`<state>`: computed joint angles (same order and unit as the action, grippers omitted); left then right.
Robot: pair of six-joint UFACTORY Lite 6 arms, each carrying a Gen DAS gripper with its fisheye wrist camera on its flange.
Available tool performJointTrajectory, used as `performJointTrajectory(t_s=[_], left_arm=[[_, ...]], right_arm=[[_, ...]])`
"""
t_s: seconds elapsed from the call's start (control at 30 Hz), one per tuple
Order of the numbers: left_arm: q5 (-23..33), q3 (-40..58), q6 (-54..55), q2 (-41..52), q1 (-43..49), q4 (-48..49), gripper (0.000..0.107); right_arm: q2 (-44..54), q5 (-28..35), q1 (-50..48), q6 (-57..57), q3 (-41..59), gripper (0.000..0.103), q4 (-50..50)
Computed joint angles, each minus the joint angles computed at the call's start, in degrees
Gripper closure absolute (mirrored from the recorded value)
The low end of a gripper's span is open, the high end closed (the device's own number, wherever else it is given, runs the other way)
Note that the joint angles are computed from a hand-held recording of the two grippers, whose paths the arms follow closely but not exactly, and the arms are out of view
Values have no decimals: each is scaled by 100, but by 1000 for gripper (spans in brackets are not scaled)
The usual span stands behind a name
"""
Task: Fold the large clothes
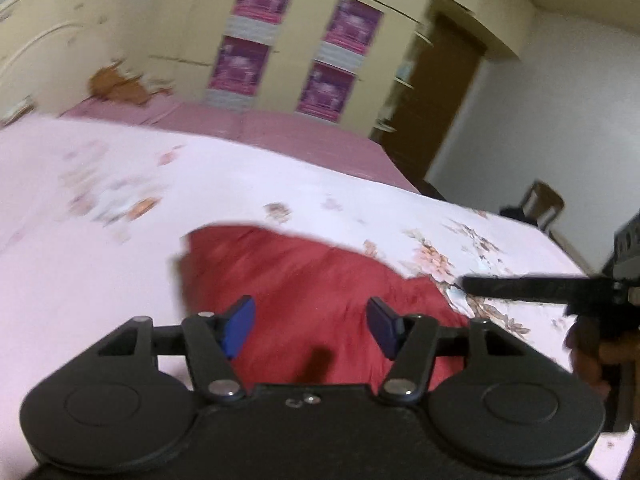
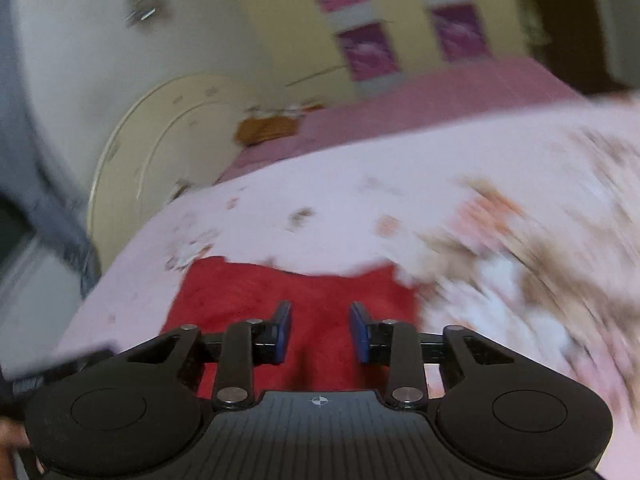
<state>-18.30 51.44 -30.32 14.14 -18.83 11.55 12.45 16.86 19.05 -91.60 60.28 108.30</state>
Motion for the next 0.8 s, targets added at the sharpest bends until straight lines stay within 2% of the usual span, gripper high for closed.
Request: performJointTrajectory(t_s=[0.1,0.17,0.2,0.3,0.37,0.43,0.47,0.53,0.6,0.7,0.73,0.8], left_arm=[[686,1737,-1051,1593,7,1198,48],[918,2259,-1840,2115,44,2105,47],[957,2378,-2044,2243,59,2351,47],[746,2175,-2266,2202,200,2626,45],[784,2019,-2101,2049,202,2465,45],[909,1522,-1324,1454,72,1603,49],[682,1144,-1065,1046,28,1300,49],[458,322,-781,142,-252,867,49],[489,-95,253,-285,-665,-233,49],[583,-19,1745,82,-1185,-2032,48],[414,-49,2217,252,-1277,-2486,47],[75,-153,2441,451,-1374,-2872,46]], right_arm=[[1326,-546,528,647,1273,72,-939],[2060,-897,654,927,1742,72,-1299],[2260,-975,626,788,1805,72,-1119],[2406,-630,348,-377,1635,71,241],[2313,-527,224,-309,1509,71,222],[2119,-695,232,122,1454,71,-123],[1735,-792,239,-22,1156,71,58],[620,-440,114,-774,167,71,708],[-41,-254,148,-1194,-535,71,903],[-190,-421,393,-2517,-937,71,2084],[-31,-418,368,-2721,-956,72,2327],[238,-272,319,-3411,-985,72,3010]])
